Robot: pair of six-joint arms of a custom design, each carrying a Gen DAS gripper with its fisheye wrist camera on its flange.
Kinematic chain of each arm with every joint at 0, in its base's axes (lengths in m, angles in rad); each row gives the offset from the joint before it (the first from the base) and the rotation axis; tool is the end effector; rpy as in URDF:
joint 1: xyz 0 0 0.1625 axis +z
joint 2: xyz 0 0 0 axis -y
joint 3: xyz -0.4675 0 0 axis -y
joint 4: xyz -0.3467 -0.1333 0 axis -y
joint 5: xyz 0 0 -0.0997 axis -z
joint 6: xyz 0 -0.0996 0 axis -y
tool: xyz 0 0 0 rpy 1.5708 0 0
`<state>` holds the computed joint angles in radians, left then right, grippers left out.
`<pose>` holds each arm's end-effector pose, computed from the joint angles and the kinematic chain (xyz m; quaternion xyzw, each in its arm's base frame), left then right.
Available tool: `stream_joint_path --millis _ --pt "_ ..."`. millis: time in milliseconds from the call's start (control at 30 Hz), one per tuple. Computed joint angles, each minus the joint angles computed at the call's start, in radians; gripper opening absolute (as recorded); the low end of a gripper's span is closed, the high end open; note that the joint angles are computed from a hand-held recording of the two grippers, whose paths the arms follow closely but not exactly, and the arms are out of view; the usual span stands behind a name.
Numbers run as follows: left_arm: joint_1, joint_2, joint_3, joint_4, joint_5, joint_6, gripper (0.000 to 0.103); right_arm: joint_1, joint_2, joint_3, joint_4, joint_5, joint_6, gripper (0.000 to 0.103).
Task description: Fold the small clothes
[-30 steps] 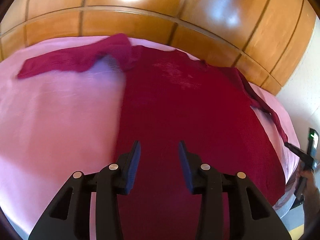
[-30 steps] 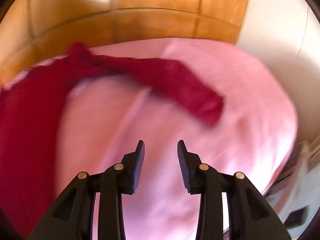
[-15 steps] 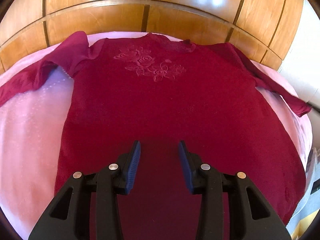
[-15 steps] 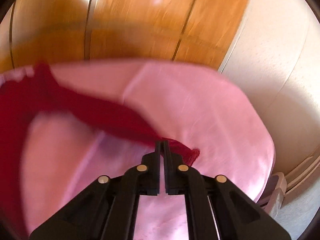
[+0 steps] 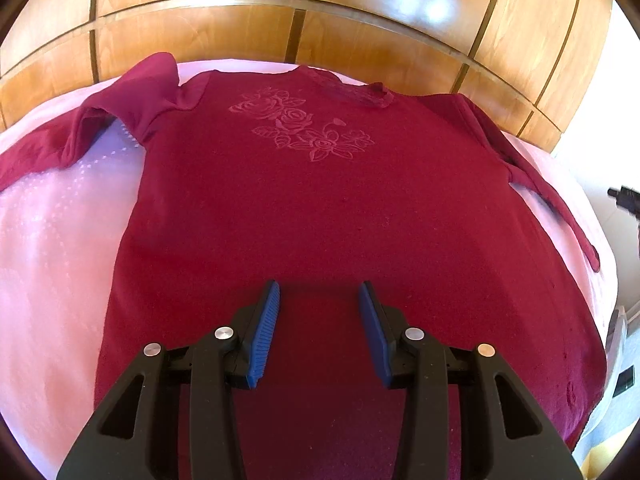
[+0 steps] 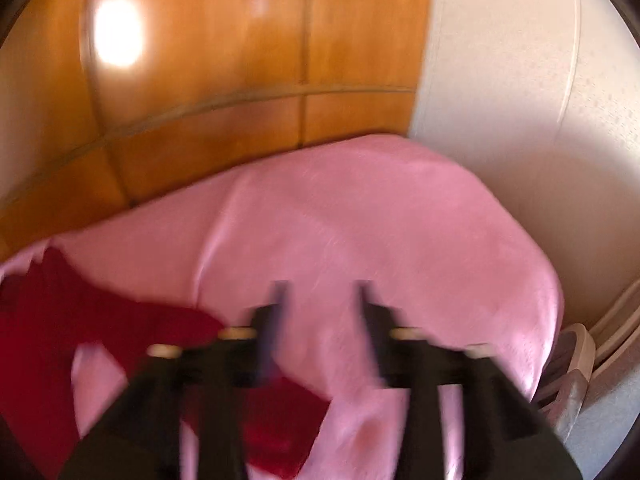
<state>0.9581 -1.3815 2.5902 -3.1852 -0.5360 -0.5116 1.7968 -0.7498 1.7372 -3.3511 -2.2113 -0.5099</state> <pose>-0.0063 -0.3897 0.2900 -0.0565 0.8552 -0.4064 0.3166 0.2198 -0.6267 0.2067 0.2015 -0.8607 0.3217 0.3393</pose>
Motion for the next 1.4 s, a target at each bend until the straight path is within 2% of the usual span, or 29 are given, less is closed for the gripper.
stream_joint_path --millis 67,167,233,267,333,367,400,433,467,533,600,733,867,933,1000,1067,1167,1200,1233,1300,1400 --pt "-0.001 0.006 -0.003 0.000 0.001 0.009 0.046 -0.009 -0.019 0.061 0.036 0.052 0.019 0.057" --pt "-0.001 0.007 -0.004 -0.002 0.001 0.012 0.047 -0.022 0.000 0.123 0.046 0.101 -0.006 0.071" --pt "0.000 0.007 -0.002 -0.008 0.001 0.011 0.047 -0.023 0.031 0.127 0.047 0.077 -0.035 0.073" --pt "0.000 0.009 -0.002 -0.010 0.003 0.010 0.047 -0.021 0.066 0.117 0.010 0.032 -0.071 0.072" --pt "-0.003 0.012 -0.002 -0.005 0.010 0.007 0.047 -0.026 0.118 0.084 -0.005 -0.036 -0.125 0.060" --pt "-0.004 0.012 -0.003 0.000 0.012 0.004 0.047 -0.028 0.147 0.067 -0.025 -0.076 -0.165 0.038" --pt "-0.004 0.012 -0.003 0.001 0.012 0.004 0.047 -0.028 0.158 0.061 -0.058 -0.085 -0.189 0.023" --pt "-0.003 0.011 -0.003 0.001 0.010 0.005 0.047 -0.025 0.164 0.050 -0.082 -0.089 -0.197 0.011" --pt "-0.002 0.011 -0.003 -0.001 0.009 0.007 0.047 -0.019 0.165 0.040 -0.101 -0.093 -0.194 0.005" --pt "-0.001 0.013 -0.003 -0.004 0.009 0.010 0.047 -0.002 0.146 0.023 -0.144 -0.066 -0.196 0.005" --pt "0.002 0.016 -0.002 -0.020 -0.002 0.025 0.051 0.016 0.135 -0.018 -0.168 -0.053 -0.211 0.005" --pt "0.002 0.018 -0.007 -0.004 0.000 0.027 0.053 0.027 0.157 -0.178 -0.137 -0.074 -0.222 0.005" --pt "0.003 0.017 -0.008 0.000 -0.001 0.026 0.054 0.011 0.247 -0.444 0.089 -0.157 -0.134 0.006" --pt "0.003 0.017 -0.008 0.001 -0.001 0.025 0.054 0.000 0.303 -0.566 0.180 -0.183 -0.092 0.019" --pt "0.003 0.016 -0.007 0.000 -0.001 0.026 0.054 0.000 0.329 -0.610 0.166 -0.187 -0.060 0.065" --pt "0.005 0.015 -0.004 -0.010 -0.006 0.031 0.054 -0.012 0.300 -0.572 0.140 -0.138 0.042 0.083" --pt "0.013 0.021 0.002 -0.049 -0.018 0.054 0.056 -0.068 0.181 -0.398 0.213 0.032 0.298 0.082" --pt "0.015 0.023 0.004 -0.062 -0.023 0.063 0.057 -0.087 0.157 -0.361 0.250 0.083 0.357 0.077" --pt "0.015 0.025 0.003 -0.061 -0.022 0.066 0.057 -0.099 0.136 -0.340 0.288 0.123 0.392 0.072" --pt "0.014 0.028 0.001 -0.060 -0.022 0.070 0.060 -0.133 0.120 -0.295 0.323 0.213 0.451 0.056" --pt "0.014 0.027 -0.003 -0.047 -0.017 0.070 0.060 -0.154 0.144 -0.308 0.371 0.298 0.506 0.050"
